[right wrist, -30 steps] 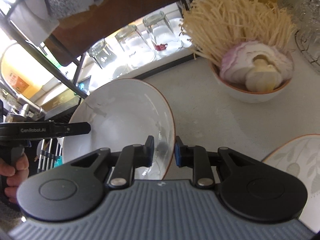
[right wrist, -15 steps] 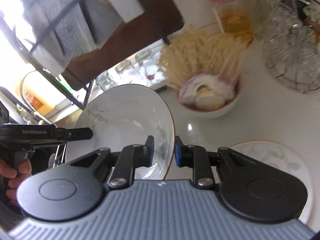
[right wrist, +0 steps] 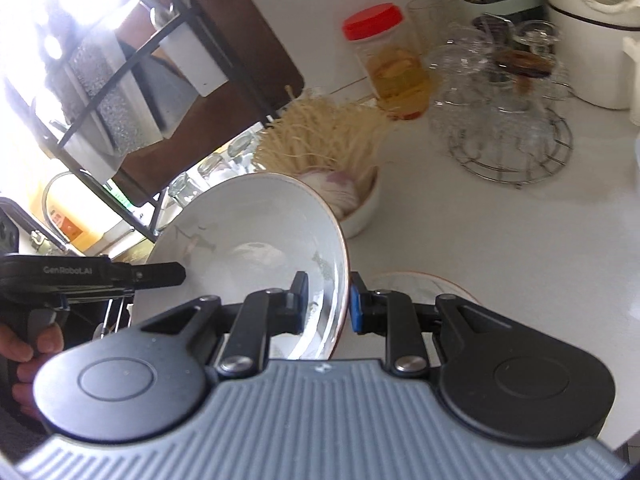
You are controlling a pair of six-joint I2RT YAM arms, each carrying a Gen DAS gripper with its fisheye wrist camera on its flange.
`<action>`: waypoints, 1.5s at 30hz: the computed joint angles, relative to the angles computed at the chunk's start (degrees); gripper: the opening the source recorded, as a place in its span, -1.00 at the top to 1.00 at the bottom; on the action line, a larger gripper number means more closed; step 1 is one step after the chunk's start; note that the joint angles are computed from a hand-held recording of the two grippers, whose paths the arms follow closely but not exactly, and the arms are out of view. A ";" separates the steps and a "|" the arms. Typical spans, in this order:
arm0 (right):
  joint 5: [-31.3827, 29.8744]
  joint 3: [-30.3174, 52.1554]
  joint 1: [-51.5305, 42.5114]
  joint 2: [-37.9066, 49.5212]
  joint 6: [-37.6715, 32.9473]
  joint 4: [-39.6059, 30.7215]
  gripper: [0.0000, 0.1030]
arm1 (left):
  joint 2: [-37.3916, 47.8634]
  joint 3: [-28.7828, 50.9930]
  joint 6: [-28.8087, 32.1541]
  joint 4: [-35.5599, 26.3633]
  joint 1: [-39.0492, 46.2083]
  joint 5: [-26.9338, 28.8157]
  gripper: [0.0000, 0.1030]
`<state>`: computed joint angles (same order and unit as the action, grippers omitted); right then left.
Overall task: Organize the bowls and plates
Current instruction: 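Carry the leaf-pattern bowl with both grippers onto the plate stack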
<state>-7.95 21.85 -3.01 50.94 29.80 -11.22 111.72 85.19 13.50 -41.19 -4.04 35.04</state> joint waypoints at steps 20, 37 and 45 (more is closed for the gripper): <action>-7.44 -5.22 -14.21 -8.07 -8.32 -11.32 0.53 | -3.79 -12.17 -3.56 7.49 -8.54 -6.15 0.63; -7.98 -8.27 -17.72 -8.68 -12.29 -10.57 0.53 | -3.11 -14.79 -6.48 11.32 -14.20 -13.70 0.62; -8.73 -7.65 -17.76 -3.87 -14.14 -7.59 0.53 | -2.90 -14.69 -7.68 11.54 -14.90 -16.26 0.59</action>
<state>-16.68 14.20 -20.77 47.07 15.66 -18.80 108.83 70.50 5.82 -29.64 -18.94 18.78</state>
